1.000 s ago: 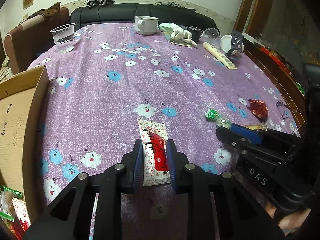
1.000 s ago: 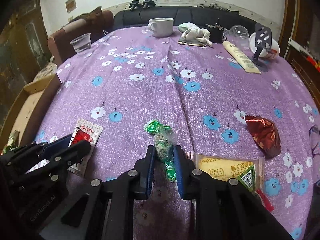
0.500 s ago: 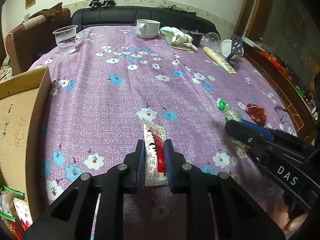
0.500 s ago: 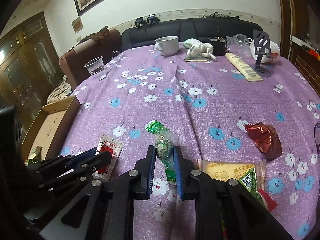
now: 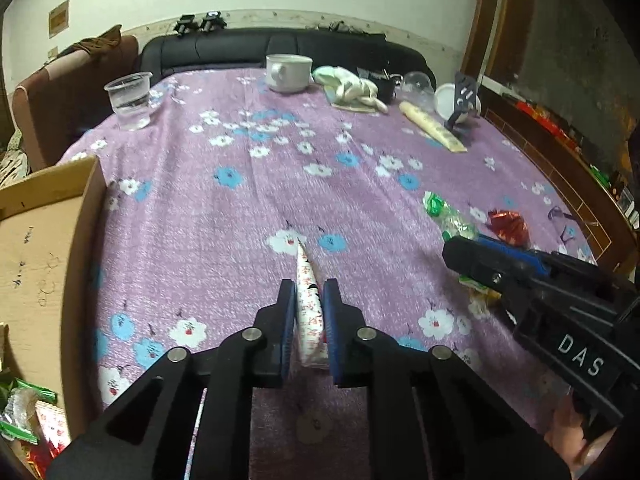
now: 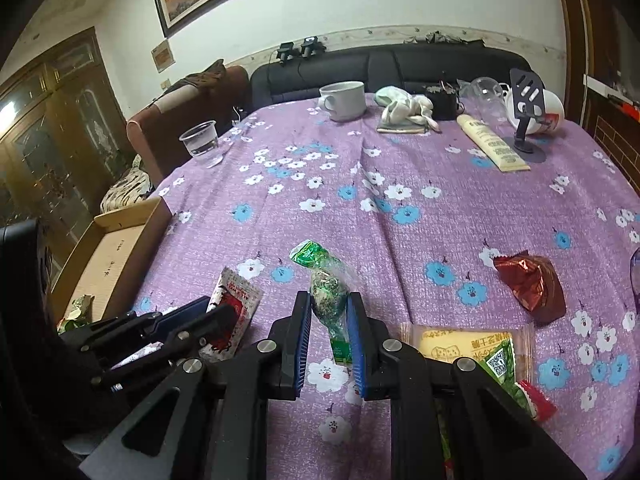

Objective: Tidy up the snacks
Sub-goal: 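Carry the white-and-red packet and green-wrapped packet over the cardboard box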

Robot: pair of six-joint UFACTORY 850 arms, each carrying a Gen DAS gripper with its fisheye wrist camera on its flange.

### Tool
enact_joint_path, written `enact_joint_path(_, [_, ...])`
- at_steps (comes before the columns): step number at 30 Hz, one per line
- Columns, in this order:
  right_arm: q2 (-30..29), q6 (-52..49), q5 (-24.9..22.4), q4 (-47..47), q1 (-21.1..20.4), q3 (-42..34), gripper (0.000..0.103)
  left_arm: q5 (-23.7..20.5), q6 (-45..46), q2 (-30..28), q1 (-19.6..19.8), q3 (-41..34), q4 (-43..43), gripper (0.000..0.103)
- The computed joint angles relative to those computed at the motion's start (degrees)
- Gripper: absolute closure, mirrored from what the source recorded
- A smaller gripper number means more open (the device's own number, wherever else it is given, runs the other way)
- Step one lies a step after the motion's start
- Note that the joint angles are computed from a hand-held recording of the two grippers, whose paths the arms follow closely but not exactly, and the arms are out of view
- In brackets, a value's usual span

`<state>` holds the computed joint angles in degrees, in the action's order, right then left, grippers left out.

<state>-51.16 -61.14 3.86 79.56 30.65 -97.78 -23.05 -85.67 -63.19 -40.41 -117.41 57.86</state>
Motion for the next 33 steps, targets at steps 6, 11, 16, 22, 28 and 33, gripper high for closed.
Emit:
enact_joint_path(6, [0.3, 13.5, 0.4, -14.0, 0.2, 0.5, 0.085, 0.6, -6.8, 1.2, 0.0, 2.0, 6.1, 0.093])
enact_joint_path(11, [0.6, 22.2, 0.8, -23.2, 0.3, 1.0, 0.085, 1.0, -12.1, 2.0, -0.1, 3.4, 11.3, 0.093])
enact_joint_path(16, [0.9, 33.3, 0.9, -34.5, 0.3, 1.4, 0.085, 0.4, -15.8, 2.6, -0.4, 4.4, 15.0, 0.093])
enact_joint_path(22, [1.9, 49.7, 1.7, -51.3, 0.4, 2.6, 0.085, -4.5, -16.7, 2.7, -1.3, 4.2, 16.4, 0.093])
enact_joint_path(28, [2.7, 62.7, 2.6, -64.5, 0.5, 3.6, 0.085, -9.1, -19.0, 5.0, -2.7, 7.2, 19.6, 0.093])
enact_joint_path(33, [3.6, 71.2, 4.2, -74.3, 0.9, 4.8, 0.085, -11.4, -22.7, 8.0, -3.4, 11.7, 23.0, 0.093])
